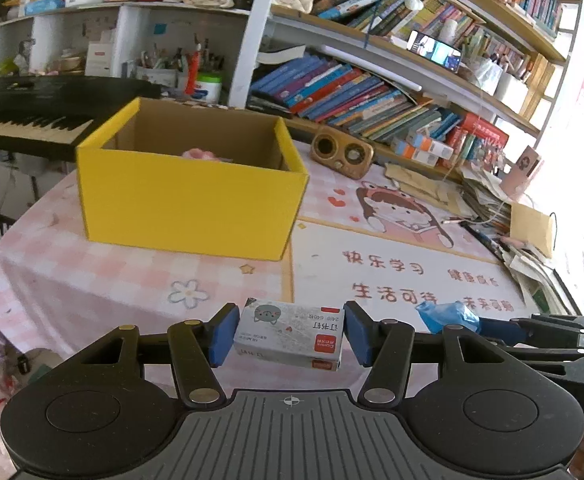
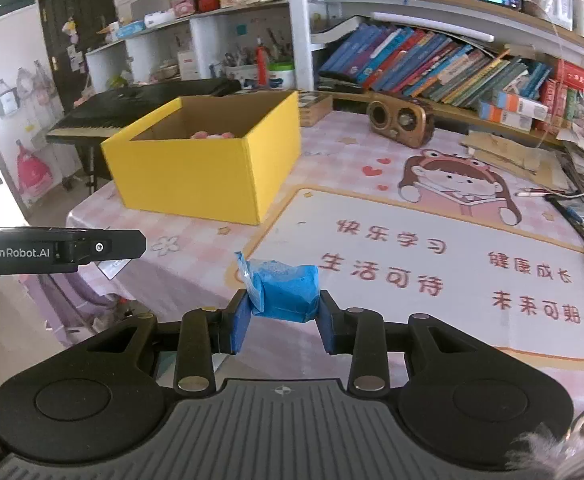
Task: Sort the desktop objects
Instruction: 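Carry the card box and blue bag in both grippers over the yellow box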
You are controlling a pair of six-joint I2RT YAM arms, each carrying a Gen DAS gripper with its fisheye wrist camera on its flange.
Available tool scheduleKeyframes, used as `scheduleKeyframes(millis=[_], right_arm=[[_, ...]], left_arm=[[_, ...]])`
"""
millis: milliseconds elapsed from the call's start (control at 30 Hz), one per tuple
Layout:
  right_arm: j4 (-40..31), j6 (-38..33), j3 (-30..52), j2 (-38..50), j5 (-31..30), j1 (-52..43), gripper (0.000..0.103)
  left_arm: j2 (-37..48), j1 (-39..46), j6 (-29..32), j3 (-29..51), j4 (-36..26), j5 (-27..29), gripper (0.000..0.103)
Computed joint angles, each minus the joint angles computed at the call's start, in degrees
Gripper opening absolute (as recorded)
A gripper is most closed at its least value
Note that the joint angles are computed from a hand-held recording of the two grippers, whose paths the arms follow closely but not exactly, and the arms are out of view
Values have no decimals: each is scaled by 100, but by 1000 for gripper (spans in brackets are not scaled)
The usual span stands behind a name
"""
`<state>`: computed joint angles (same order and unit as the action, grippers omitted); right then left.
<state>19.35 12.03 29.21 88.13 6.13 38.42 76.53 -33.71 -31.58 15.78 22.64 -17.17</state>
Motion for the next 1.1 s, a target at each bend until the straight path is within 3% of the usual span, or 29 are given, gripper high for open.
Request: scheduleKeyframes(millis=[533, 1100], right_arm=[[-111, -30, 652, 630, -8, 796, 32], [-445, -218, 1349, 1078, -62, 974, 32]], left_arm=[[-1540, 587, -14, -805, -678, 15, 56], [-1914, 1188, 198, -916, -745, 318, 56]])
